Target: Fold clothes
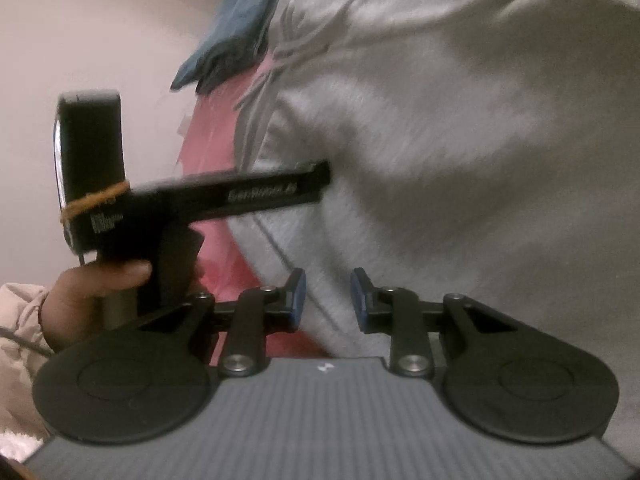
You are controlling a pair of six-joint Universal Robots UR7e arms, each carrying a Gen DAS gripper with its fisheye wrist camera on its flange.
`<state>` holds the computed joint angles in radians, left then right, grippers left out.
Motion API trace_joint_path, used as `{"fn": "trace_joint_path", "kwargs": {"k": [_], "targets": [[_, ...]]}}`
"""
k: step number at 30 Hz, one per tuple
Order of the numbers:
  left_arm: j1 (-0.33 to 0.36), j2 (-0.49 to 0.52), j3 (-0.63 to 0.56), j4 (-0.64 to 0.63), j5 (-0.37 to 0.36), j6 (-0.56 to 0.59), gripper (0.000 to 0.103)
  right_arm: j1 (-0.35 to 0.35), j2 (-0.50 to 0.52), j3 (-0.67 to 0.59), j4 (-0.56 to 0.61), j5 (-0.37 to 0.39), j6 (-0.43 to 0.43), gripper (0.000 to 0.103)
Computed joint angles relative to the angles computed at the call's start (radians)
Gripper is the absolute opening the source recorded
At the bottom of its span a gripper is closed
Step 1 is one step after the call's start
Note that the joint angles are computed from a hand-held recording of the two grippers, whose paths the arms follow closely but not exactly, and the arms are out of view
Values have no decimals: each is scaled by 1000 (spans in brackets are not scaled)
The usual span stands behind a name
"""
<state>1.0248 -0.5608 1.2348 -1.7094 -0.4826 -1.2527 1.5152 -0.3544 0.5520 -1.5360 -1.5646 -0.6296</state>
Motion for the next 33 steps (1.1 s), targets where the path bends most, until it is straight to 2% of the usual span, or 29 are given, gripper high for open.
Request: {"fn": "trace_joint_path", "kwargs": {"k": [6, 9, 11, 13, 17, 19, 21, 24, 29, 31, 33], "targets": [[-8, -17, 63, -103, 33, 59, 103, -6, -38, 47, -156, 16, 11, 26], [-13, -27, 77, -130, 40, 96, 100, -11, -51, 54, -195, 24, 22, 26], [-27, -37, 94, -131, 84, 82, 94, -16, -61, 60, -214, 35, 29, 26], [-44, -51, 125, -181, 139, 97, 94, -22, -73, 73, -238, 41, 29, 26], [-68, -56, 169, -387, 233, 221, 94, -27, -82, 85, -288, 30, 34, 26], [-70, -31, 161, -564, 254, 387, 91, -27, -82, 88, -310, 17, 36, 26], [-66, 6, 131, -735, 233, 565, 86, -24, -92, 113, -346, 2, 28, 26], [-60, 40, 94, -788, 163, 642, 71, -21, -102, 150, -402, -24, -2, 26], [-50, 53, 97, -761, 36, 627, 36, -19, -105, 176, -457, -73, -23, 26], [-44, 45, 114, -716, -7, 578, 33, -21, -99, 166, -451, -94, -7, 26], [-42, 28, 146, -703, -36, 535, 30, -30, -80, 120, -376, -111, 45, 25]]}}
